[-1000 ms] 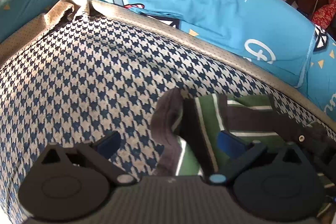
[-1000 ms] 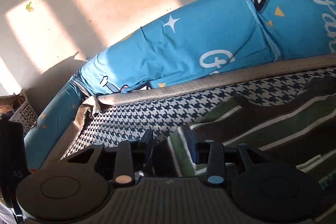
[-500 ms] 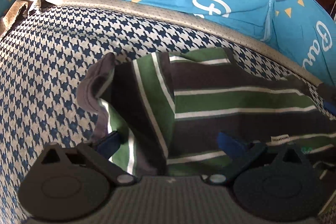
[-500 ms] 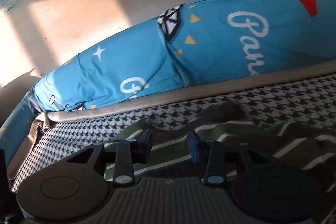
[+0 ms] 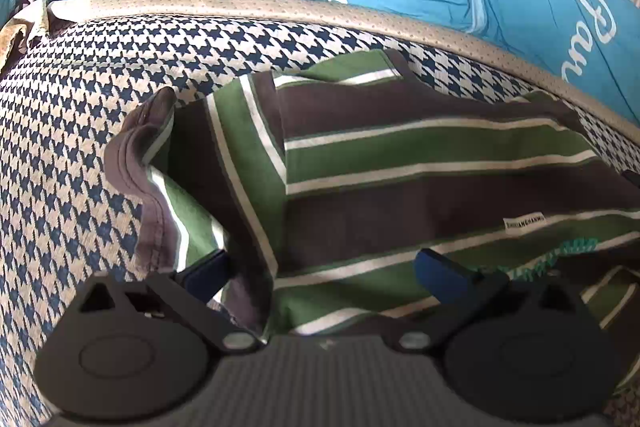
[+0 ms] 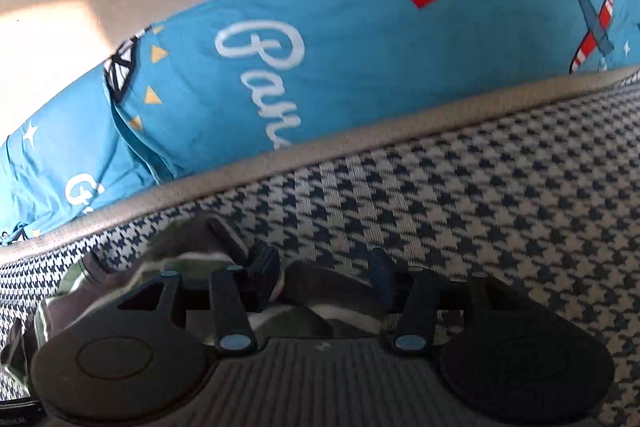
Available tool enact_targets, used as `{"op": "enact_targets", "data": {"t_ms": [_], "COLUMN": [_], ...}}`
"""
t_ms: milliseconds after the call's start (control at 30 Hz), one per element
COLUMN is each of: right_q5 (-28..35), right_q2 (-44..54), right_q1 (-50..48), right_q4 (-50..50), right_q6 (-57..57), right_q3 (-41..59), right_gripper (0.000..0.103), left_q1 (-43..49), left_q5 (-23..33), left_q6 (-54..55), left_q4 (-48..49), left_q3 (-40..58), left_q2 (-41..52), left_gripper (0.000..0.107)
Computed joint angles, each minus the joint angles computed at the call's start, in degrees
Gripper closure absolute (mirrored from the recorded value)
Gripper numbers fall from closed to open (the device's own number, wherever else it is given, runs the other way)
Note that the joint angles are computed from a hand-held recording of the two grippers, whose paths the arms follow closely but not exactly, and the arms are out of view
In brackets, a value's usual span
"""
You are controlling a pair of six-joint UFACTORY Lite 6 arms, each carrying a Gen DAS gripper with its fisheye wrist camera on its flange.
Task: Fold clothes
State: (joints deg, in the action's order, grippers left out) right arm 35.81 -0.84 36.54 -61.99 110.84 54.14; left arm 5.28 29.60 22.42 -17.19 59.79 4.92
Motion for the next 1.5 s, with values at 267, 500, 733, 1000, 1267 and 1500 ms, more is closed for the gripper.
{"op": "enact_targets", "data": {"t_ms": [267,500,733,1000,1267,1500], "right_q5": [-8.1,-5.4,1.2,10.0,4.3,-4.4], "right_q2": [0.5,-2.9,-8.0,-9.8,0.2,2.9], "right_q1": [-1.0,1.3,7.3,21.4,32.1,30.8], "right_q4": [-3.8,-12.8,-20.1,-19.6,-10.2,-2.4], "right_q6": [5.8,12.7,13.3,5.5,-9.6,-19.8], "right_q3": [-3.0,-4.6,-5.5,-5.1,-0.7,-0.5], "right_gripper": [0.084,0.092,0.092,0.092,0.092,0.085], "left_q1": [-3.9,-4.2,-3.8,-2.7,1.0,0.8], "left_q5": [-3.9,-4.6,-4.0,-2.6,-0.1,-0.5], "left_q6": [-6.9,-7.5,-6.8,-4.4,-0.5,1.9], "left_q4": [8.5,9.1,8.2,5.7,-2.2,-3.5], "left_q3": [-3.5,-4.1,-3.2,-2.2,-0.4,-1.0], "left_q2": [-1.2,-1.2,-0.3,0.2,-0.2,-1.2], "left_gripper": [0.004,0.004,0.004,0.004,0.004,0.004]}}
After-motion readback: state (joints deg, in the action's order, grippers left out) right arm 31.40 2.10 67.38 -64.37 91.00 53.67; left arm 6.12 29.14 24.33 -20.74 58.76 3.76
